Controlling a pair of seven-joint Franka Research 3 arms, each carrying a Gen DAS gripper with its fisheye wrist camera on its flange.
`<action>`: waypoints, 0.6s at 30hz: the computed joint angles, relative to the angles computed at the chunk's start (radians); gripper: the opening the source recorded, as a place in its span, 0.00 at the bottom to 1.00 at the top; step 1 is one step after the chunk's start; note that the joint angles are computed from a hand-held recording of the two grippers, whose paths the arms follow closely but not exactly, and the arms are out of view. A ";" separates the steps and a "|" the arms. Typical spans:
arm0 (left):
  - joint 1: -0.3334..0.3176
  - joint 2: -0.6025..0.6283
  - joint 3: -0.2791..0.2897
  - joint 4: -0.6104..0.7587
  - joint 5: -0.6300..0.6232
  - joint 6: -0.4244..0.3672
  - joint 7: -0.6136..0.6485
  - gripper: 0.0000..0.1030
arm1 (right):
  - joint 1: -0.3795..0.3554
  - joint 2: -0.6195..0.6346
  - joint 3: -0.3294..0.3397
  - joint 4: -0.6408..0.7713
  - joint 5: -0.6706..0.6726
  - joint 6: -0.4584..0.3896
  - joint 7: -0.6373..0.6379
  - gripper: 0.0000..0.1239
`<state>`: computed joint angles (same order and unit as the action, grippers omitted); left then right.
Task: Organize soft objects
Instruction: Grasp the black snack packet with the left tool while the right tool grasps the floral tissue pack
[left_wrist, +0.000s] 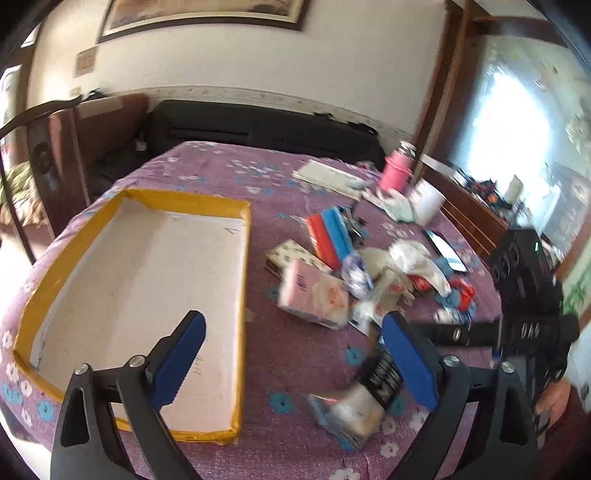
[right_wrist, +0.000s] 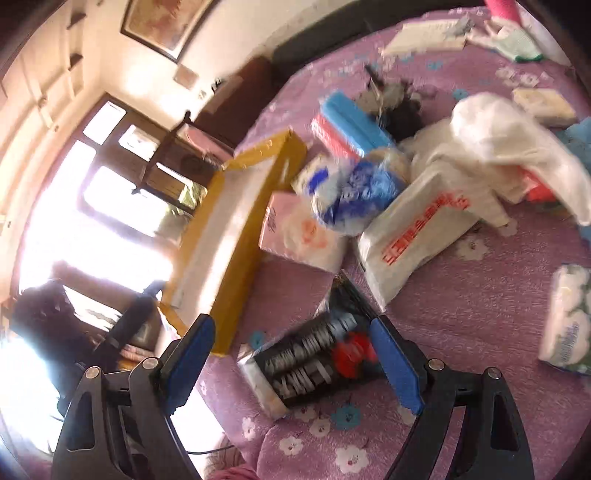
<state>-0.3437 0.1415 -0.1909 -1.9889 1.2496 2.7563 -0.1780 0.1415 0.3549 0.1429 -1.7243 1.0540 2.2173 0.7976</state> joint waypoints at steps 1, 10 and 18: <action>0.001 0.012 -0.007 0.007 -0.025 0.013 0.046 0.95 | 0.000 -0.019 -0.004 -0.022 0.004 0.029 -0.004 0.72; -0.080 0.198 -0.019 0.189 -0.363 -0.109 0.520 0.95 | -0.007 -0.183 -0.102 -0.213 -0.120 0.342 0.109 0.73; -0.115 0.303 0.005 0.304 -0.519 -0.156 0.704 0.95 | -0.014 -0.147 -0.099 -0.224 -0.319 0.403 0.261 0.73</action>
